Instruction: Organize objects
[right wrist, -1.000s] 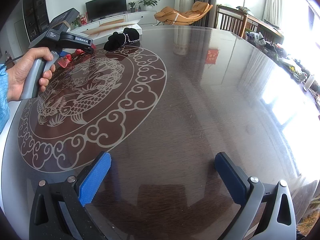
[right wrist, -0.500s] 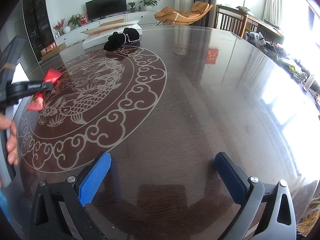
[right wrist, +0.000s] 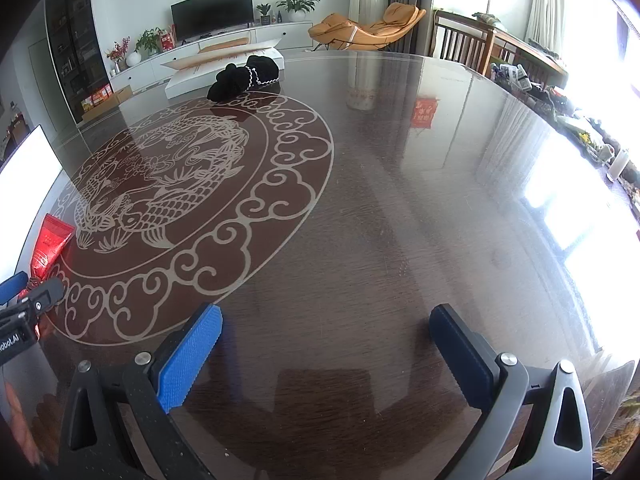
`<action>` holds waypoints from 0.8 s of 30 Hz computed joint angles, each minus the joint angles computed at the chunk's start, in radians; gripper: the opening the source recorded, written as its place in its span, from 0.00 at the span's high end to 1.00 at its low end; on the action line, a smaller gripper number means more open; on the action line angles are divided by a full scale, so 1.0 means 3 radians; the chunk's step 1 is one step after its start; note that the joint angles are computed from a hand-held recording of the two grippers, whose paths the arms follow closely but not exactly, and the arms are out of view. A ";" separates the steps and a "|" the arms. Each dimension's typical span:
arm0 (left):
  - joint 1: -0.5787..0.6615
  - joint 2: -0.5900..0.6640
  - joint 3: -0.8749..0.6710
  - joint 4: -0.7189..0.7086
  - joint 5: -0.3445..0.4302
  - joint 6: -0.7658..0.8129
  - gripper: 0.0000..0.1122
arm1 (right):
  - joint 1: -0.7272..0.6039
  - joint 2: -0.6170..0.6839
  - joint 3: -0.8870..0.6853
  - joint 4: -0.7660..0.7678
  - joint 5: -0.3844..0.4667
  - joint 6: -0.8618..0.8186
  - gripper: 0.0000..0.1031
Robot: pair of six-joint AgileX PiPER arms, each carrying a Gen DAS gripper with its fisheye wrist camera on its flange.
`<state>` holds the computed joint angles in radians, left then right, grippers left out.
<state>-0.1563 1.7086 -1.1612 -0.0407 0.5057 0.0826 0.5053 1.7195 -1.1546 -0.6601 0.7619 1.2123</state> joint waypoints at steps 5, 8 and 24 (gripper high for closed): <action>0.0007 0.0041 -0.0048 0.0016 0.0044 -0.0054 0.08 | 0.0000 0.0000 -0.0001 0.0000 0.0001 -0.0001 0.00; 0.0008 0.0039 -0.0043 0.0015 0.0035 -0.0053 0.08 | 0.0000 0.0000 0.0000 0.0001 0.0000 -0.0001 0.00; 0.0008 0.0036 -0.0039 0.0026 0.0032 -0.0066 0.08 | 0.0000 0.0000 0.0000 0.0000 0.0000 -0.0001 0.00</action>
